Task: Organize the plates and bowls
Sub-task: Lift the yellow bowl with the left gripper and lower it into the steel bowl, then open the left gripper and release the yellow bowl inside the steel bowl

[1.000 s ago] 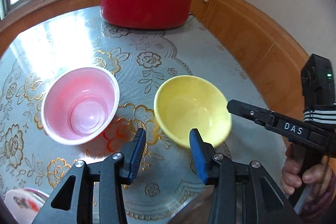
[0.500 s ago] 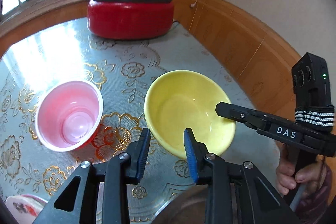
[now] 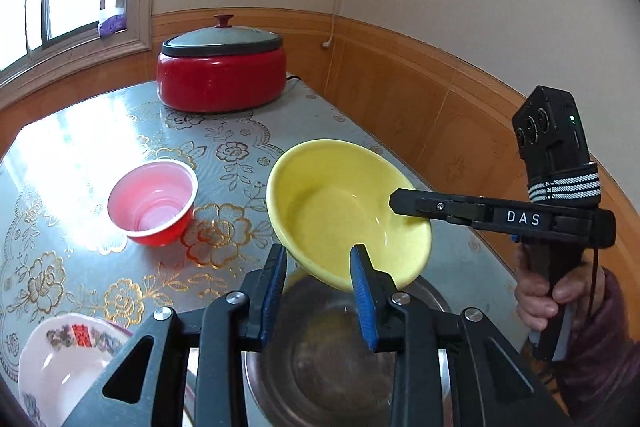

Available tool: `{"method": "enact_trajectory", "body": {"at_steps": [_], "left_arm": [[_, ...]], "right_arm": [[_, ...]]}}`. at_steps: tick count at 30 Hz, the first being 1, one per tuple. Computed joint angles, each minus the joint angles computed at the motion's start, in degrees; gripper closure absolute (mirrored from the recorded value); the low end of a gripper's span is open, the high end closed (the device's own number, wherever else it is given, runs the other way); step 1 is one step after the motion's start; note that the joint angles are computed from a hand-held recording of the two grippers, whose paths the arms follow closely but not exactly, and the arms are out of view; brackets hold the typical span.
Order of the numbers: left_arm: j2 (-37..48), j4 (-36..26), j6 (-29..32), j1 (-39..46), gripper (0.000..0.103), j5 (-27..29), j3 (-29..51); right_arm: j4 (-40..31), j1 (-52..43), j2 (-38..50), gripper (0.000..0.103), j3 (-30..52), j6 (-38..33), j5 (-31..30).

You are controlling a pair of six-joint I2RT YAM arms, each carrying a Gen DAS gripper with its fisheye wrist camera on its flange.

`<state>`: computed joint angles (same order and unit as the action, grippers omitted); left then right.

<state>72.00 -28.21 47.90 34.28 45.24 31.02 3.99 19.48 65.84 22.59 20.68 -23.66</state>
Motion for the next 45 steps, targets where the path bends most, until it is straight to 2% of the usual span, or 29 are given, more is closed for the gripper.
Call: {"method": "enact_trajectory", "body": {"at_steps": [3, 10, 17, 27, 39, 45], "left_arm": [[1.23, -5.93, 7.1, 5.34, 0.071, 2.09, 0.05], [4.58, -12.1, 17.15, 12.49, 0.071, 2.33, -0.75], [6.48, -14.83, 23.05, 15.73, 0.071, 0.7, -1.99], [9.08, -13.57, 24.46, 15.83, 0.071, -1.82, -3.39], [10.96, -9.48, 21.69, 14.67, 0.071, -4.24, -4.49], [10.05, -8.54, 21.37, 14.57, 0.068, -4.43, -5.3]], "right_arm": [[-0.9, 1.79, -2.24, 0.089, -1.83, 0.5, -0.15], [-0.96, 5.81, -3.34, 0.089, -4.64, 2.19, 1.69], [-4.86, 8.22, -5.04, 0.089, -4.87, 1.23, 4.13], [-7.89, 12.27, -2.67, 0.089, -4.56, 1.25, 9.45], [-8.47, 15.3, 3.53, 0.087, -2.57, -0.11, 13.35], [-9.01, 16.34, 3.98, 0.082, -1.92, -0.39, 14.41]]}}
